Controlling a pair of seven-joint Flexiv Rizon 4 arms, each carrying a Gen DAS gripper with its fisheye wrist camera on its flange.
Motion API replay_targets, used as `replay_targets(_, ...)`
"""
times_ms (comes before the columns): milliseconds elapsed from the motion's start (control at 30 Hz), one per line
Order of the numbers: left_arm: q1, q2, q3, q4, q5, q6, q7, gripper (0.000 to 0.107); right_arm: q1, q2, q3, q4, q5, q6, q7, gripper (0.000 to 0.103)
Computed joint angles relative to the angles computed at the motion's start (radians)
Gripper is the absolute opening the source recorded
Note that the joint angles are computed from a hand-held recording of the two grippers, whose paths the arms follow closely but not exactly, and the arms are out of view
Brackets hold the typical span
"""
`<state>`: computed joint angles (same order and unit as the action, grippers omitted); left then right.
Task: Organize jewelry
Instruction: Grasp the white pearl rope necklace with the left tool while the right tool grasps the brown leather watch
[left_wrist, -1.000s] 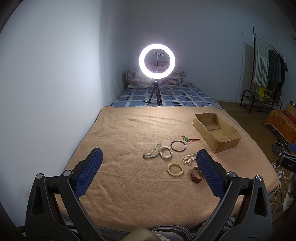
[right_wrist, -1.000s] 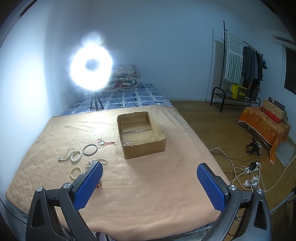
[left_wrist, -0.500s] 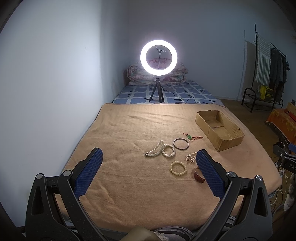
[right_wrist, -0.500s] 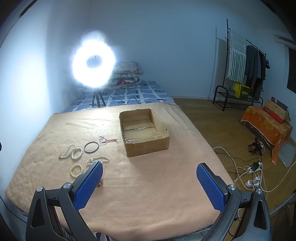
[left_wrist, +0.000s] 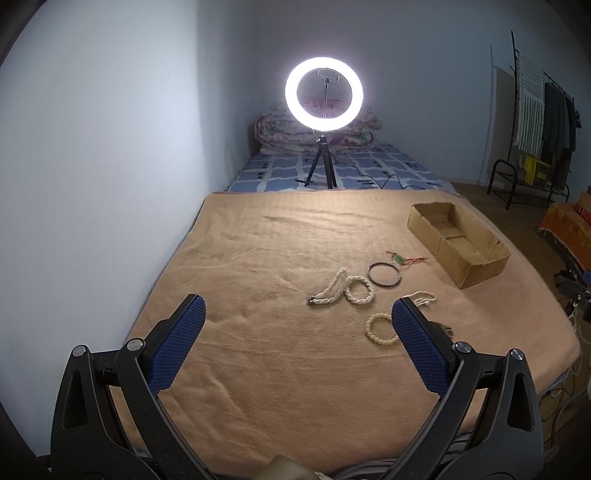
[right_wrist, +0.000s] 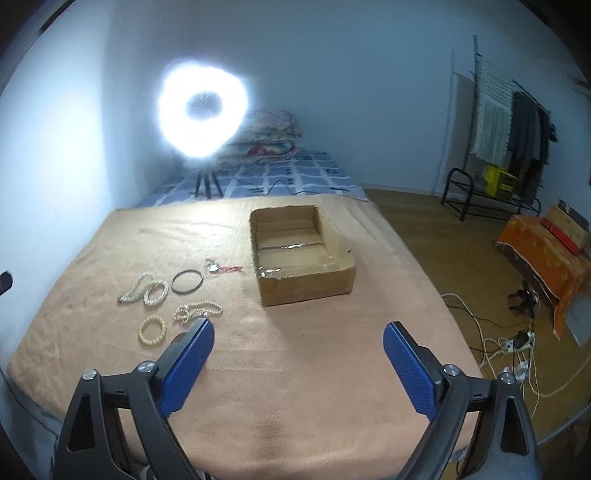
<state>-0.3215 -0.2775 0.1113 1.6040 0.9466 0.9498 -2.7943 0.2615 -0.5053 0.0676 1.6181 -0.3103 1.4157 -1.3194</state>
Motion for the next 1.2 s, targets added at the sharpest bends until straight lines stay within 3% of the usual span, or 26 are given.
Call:
replay_targets(67,0.017,-0.018,0.004,-0.002,-0.004,0.024,0.014,0.102,-0.034,-0.021,0.058,-0.03,0.024,-0.036,-0.058,0.086)
replay_targets(233,0.073,-0.066,0.017,0.004,-0.099,0.122,0.094,0.085,-0.011,-0.064,0.05,-0.054,0.009,-0.047,-0.116,0.086)
replay_targets(367,0.141,-0.116,0.007,0.026,-0.254,0.241,0.209,0.071,-0.095,-0.108,0.189,-0.1,0.096,-0.047,-0.267,0.086)
replay_targets(533,0.218,-0.192,-0.039,0.032,-0.443,0.334,0.373,0.064,-0.082,-0.152,0.207,-0.167,0.148,-0.117,-0.357,0.086)
replay_targets(733,0.265,-0.287,-0.091,-0.009,-0.613,0.353,0.558,0.064,-0.064,-0.222,0.235,-0.294,0.234,-0.292,-0.448,0.078)
replay_targets(967,0.295,-0.4,-0.15,-0.103,-0.763,0.334,0.757,0.064,-0.023,-0.283,0.218,-0.39,0.307,-0.409,-0.511,0.075)
replay_targets(1200,0.293,-0.511,-0.161,-0.227,-0.901,0.251,0.893,0.064,0.008,-0.329,0.195,-0.464,0.343,-0.486,-0.529,0.068)
